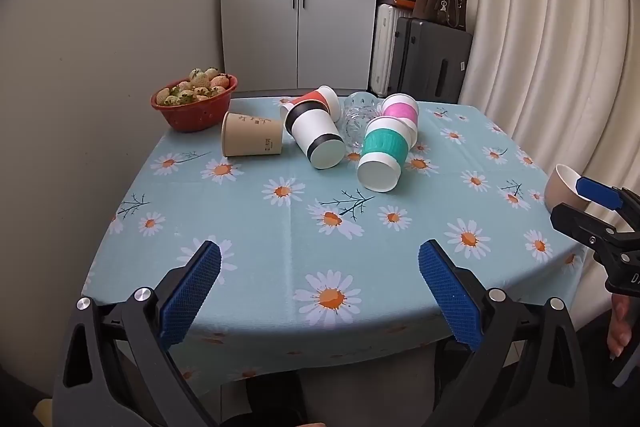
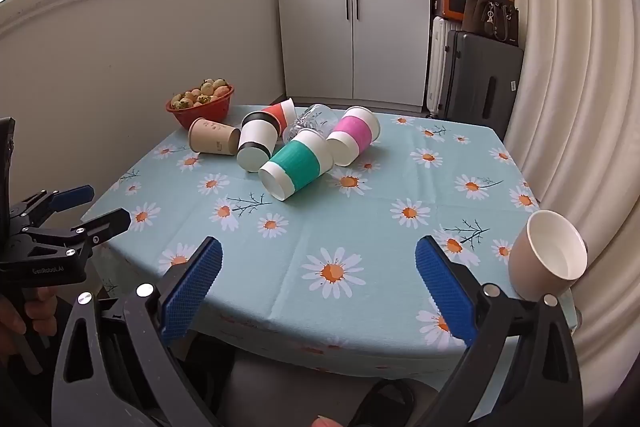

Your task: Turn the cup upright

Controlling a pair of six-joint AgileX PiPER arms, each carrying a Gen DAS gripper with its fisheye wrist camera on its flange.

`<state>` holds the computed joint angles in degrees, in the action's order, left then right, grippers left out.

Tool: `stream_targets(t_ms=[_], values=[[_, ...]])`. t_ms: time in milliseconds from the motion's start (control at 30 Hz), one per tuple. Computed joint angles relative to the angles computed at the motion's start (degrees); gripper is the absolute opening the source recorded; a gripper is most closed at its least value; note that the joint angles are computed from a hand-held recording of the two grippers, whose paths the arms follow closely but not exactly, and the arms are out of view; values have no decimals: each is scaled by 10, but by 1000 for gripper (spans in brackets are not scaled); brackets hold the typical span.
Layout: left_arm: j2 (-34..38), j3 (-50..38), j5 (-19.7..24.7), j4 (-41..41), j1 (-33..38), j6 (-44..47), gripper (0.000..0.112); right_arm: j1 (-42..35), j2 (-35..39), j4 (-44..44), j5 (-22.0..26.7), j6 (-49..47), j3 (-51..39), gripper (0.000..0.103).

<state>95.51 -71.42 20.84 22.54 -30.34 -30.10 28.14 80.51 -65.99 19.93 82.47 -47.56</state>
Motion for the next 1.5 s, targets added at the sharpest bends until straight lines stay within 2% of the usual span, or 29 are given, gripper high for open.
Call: stream_targets(t_ms=[300,1167,1500], values=[[2,-8,13,-23,2,28,97,1,1,13,4,-14,-2,96],[4,-2,10,11,-11,-15,97,1,12,21,1,-21,-5,97],[0,1,7,-18,-8,18,97,2,15,51,5,-53,-11,97]])
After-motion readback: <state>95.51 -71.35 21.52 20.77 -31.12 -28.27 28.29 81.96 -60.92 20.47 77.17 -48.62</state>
